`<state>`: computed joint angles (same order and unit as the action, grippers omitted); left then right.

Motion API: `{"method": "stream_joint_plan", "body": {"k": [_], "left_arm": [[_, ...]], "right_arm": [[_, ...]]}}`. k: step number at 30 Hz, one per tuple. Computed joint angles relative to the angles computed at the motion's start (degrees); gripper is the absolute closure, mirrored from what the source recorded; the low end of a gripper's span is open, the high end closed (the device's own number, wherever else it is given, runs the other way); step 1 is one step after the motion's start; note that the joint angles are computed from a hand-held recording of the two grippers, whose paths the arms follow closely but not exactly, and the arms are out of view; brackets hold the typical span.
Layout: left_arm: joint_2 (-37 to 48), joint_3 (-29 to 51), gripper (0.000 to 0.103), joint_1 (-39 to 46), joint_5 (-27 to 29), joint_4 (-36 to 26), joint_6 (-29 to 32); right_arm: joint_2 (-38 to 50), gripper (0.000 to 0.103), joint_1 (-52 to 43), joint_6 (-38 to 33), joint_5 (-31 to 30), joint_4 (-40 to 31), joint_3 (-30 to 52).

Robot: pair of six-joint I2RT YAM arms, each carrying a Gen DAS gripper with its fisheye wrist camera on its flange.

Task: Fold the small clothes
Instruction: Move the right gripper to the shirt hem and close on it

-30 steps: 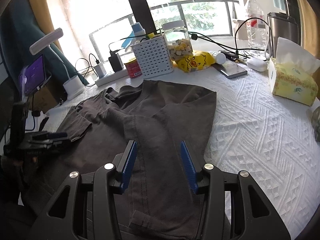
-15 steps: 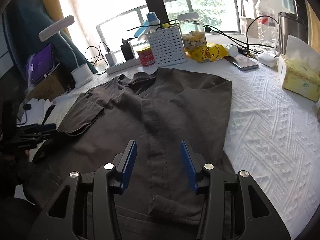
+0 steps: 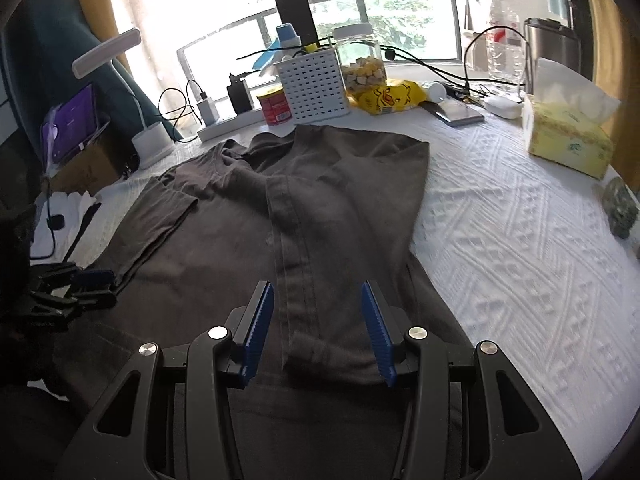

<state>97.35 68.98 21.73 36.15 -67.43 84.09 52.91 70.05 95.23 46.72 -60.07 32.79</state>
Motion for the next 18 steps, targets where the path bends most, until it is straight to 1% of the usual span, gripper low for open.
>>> {"method": "stream_joint_plan", "body": {"k": [3, 6, 7, 8, 9, 11, 14, 16, 18], "left_arm": [[-2.02, -0.72, 0.052, 2.03, 2.37, 2.41, -0.48], [-2.6, -1.07, 0.052, 3.23, 4.3, 6.39, -2.99], [-2.99, -1.81, 0.051, 3.43, 4.73, 9.37, -5.27], [-3.1, -2.26, 0.043, 3.57, 4.85, 11.36, -6.87], [-2.33, -1.82, 0.041, 3.75, 4.96, 11.35, -7.07], [0.11, -0.39, 0.04, 3.6, 4.12, 9.62, -6.17], [0.41, -1.64, 0.04, 3.28, 1.94, 9.41, -4.67], [0.31, -2.34, 0.04, 3.65, 1.65, 6.71, -0.74], [-0.93, -3.9, 0.04, 4.31, 1.39, 5.13, 2.88]], "right_arm": [[2.12, 0.055, 4.47, 7.57, 0.26, -4.68, 0.89], [4.5, 0.055, 8.25, 13.98, 0.2, -8.14, 1.83], [5.22, 0.055, 9.21, 15.56, 0.15, -9.0, 2.17], [5.81, 0.055, 10.08, 16.86, 0.15, -9.72, 2.48], [6.47, 0.055, 10.83, 17.9, 0.11, -10.2, 2.79], [7.53, 0.055, 11.9, 19.47, -0.15, -10.79, 3.2], [8.37, 0.055, 12.41, 20.06, -0.84, -10.1, 2.95], [9.3, 0.055, 12.75, 20.35, -1.91, -9.62, 2.86], [10.39, 0.055, 14.18, 22.13, -2.58, -10.75, 3.33]]}}
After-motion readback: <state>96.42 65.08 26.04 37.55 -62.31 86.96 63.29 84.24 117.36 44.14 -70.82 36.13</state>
